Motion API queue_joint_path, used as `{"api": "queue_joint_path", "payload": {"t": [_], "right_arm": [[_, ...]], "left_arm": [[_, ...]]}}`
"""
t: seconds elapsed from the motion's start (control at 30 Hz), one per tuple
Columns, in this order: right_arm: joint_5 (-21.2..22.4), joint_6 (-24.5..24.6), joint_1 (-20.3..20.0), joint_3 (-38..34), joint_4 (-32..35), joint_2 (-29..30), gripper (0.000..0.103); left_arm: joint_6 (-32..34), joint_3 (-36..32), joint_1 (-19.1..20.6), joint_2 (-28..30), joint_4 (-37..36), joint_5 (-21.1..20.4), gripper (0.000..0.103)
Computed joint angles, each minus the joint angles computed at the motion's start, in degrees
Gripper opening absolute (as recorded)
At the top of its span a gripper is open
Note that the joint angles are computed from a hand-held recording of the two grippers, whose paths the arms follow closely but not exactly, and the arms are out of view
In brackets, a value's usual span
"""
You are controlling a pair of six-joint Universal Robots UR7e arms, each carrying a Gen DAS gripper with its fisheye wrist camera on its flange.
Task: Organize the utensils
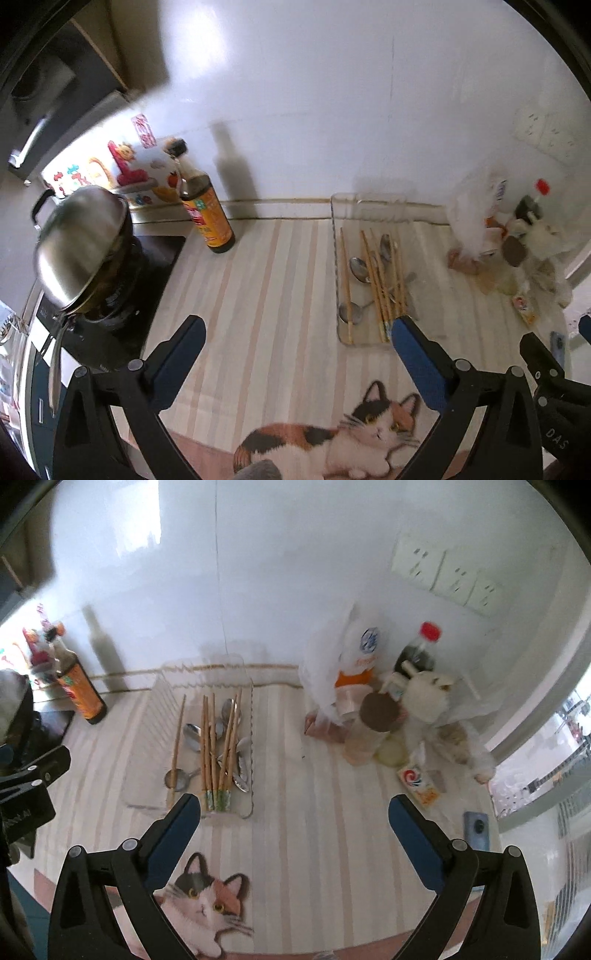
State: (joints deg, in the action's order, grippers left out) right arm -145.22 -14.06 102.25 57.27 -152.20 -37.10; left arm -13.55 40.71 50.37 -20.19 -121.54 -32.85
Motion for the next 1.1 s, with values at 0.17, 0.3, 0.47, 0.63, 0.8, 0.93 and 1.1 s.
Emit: {"api": "queue_joint_path", "payload": {"t": [0.17, 0.3, 0.47, 0.63, 0.8, 0.93, 1.1], "right_arm": [[0.51, -0.97, 2.83, 11.03, -7.42, -7.08, 0.103], [0.27, -1.38, 5.42, 18.27, -12.53, -12.01, 0.103], [-0.78, -3.09, 8.42, 23.45, -16.6, -15.68, 0.103], [-2.17, -2.05, 11.18, 26.3, -16.28, -18.1, 0.103], [-3.82, -0.35, 12.83, 26.62, -15.02, -18.95, 0.103], [-5.45, 3.13, 13.76, 25.62, -11.69, -19.07, 0.103], [-6.25, 3.59, 13.87, 24.41, -10.21, -18.74, 0.103]], "left_arm": [[-0.1, 16.62, -3.83, -9.69, -9.99, 2.05, 0.103], [-1.55, 25.55, -6.4, -15.52, -14.19, 2.97, 0.103], [-4.8, 32.42, -9.12, -20.56, -14.47, 3.15, 0.103], [-7.81, 36.05, -10.9, -23.95, -13.69, 1.61, 0.103], [-7.9, 36.7, -11.86, -25.07, -12.27, 1.05, 0.103], [-8.79, 35.12, -11.8, -24.95, -8.56, 0.82, 0.103], [-9.21, 33.13, -11.43, -23.98, -6.99, 1.63, 0.103]]}}
